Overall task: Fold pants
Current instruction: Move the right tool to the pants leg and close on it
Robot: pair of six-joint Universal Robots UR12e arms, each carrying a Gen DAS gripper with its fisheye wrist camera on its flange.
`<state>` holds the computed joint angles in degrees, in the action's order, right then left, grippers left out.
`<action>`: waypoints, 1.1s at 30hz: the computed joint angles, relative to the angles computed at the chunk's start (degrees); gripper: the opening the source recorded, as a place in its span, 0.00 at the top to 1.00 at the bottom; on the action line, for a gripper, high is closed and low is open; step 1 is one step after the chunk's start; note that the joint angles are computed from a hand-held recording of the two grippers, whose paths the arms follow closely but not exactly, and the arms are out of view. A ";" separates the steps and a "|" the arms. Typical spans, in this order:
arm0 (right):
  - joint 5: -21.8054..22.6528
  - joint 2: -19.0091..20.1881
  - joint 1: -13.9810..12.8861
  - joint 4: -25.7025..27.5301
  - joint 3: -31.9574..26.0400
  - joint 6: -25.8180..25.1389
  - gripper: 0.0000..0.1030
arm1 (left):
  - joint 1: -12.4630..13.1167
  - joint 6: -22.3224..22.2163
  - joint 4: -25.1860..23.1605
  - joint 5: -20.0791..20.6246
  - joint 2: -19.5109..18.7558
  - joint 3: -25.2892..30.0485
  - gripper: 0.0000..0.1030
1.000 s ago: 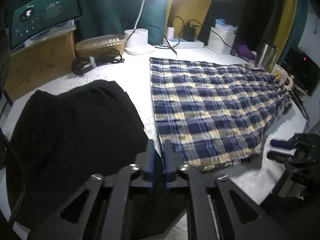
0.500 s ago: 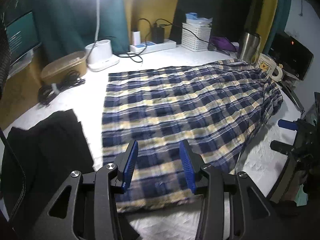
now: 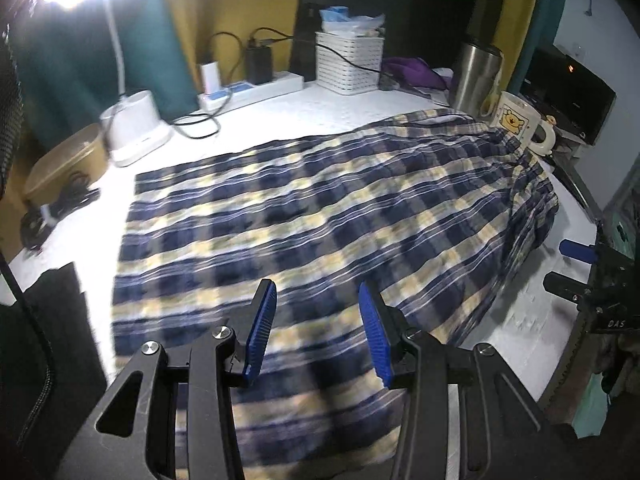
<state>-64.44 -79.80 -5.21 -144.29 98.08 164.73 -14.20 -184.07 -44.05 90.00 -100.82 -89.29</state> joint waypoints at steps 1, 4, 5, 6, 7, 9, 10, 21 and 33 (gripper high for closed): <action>0.02 0.17 -0.24 -0.03 -0.15 0.24 0.07 | -0.20 0.05 -0.16 -0.19 -0.46 0.50 0.59; -0.23 0.67 -0.78 0.16 -0.55 0.62 0.07 | -0.74 0.15 -1.00 -0.40 -1.61 1.78 0.59; -0.31 0.85 -0.96 0.31 -0.70 0.72 0.07 | -0.91 0.28 -1.52 -0.53 -2.07 2.30 0.59; -0.42 1.02 -1.09 0.55 -0.85 0.68 0.07 | -1.07 0.36 -1.99 -0.54 -2.45 2.73 0.59; -0.40 1.17 -1.22 0.83 -0.99 0.52 0.07 | -1.16 0.39 -2.33 -0.53 -2.72 3.03 0.59; 0.02 1.50 -1.53 1.49 -1.29 0.33 0.06 | -1.43 0.41 -3.08 -0.56 -3.42 3.84 0.59; 0.42 1.61 -1.67 1.61 -1.39 0.30 0.06 | -1.56 0.43 -3.39 -0.54 -3.73 4.21 0.59; 9.61 4.09 -2.84 2.00 -3.84 4.86 0.00 | -2.55 -0.61 -6.14 0.96 -5.80 6.97 0.59; 14.39 8.11 -2.82 1.34 -8.26 11.21 0.00 | -1.26 -3.47 -6.76 3.98 -4.76 6.43 0.59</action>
<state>-50.05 -71.70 -8.03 -142.95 89.83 175.94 -15.46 -187.54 -50.80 93.98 -105.58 -82.86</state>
